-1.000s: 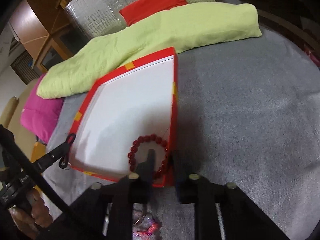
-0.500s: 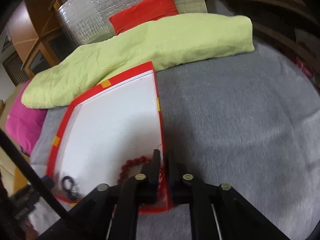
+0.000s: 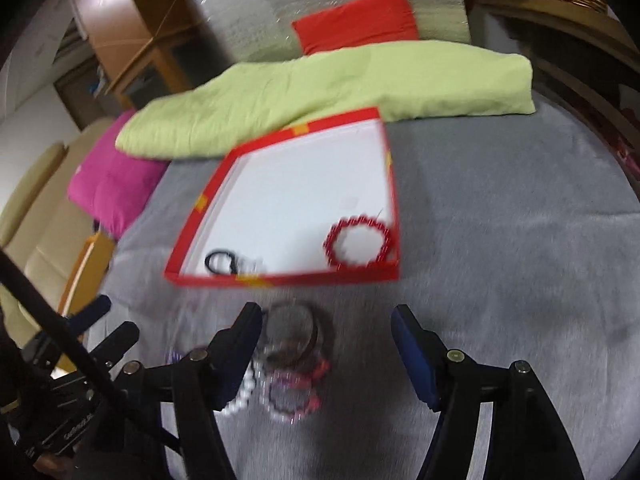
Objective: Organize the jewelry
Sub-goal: 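Lift both open grippers away from the box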
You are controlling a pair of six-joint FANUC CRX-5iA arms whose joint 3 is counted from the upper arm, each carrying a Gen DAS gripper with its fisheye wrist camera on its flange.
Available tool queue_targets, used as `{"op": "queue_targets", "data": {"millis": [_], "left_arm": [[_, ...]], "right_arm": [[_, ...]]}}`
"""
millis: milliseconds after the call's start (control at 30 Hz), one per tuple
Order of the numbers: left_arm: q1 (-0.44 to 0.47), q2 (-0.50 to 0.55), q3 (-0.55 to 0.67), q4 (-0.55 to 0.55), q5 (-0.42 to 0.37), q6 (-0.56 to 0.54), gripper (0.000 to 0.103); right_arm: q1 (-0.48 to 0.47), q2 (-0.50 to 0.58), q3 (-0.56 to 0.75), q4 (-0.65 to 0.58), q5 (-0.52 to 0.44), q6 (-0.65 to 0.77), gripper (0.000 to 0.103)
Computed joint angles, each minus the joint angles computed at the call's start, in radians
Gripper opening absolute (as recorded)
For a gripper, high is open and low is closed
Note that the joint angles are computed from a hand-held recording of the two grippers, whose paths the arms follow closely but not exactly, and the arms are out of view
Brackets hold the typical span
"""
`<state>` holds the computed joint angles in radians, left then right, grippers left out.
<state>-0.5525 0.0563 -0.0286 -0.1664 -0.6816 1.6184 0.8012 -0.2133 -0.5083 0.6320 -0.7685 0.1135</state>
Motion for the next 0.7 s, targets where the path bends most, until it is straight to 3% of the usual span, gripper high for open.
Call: {"op": "queue_targets", "data": {"millis": [433, 600, 700], "left_arm": [[0.002, 0.019, 0.015, -0.04, -0.067, -0.006, 0.061], [0.02, 0.019, 0.006, -0.019, -0.083, -0.038, 0.061], [0.029, 0.018, 0.002, -0.007, -0.089, -0.054, 0.061]], "right_arm": [[-0.032, 0.133, 0.13, -0.189, 0.017, 0.216, 0.071], [-0.039, 0.212, 0.223, -0.294, -0.039, 0.347, 0.071], [-0.022, 0.254, 0.249, -0.265, -0.082, 0.364, 0.071]]}}
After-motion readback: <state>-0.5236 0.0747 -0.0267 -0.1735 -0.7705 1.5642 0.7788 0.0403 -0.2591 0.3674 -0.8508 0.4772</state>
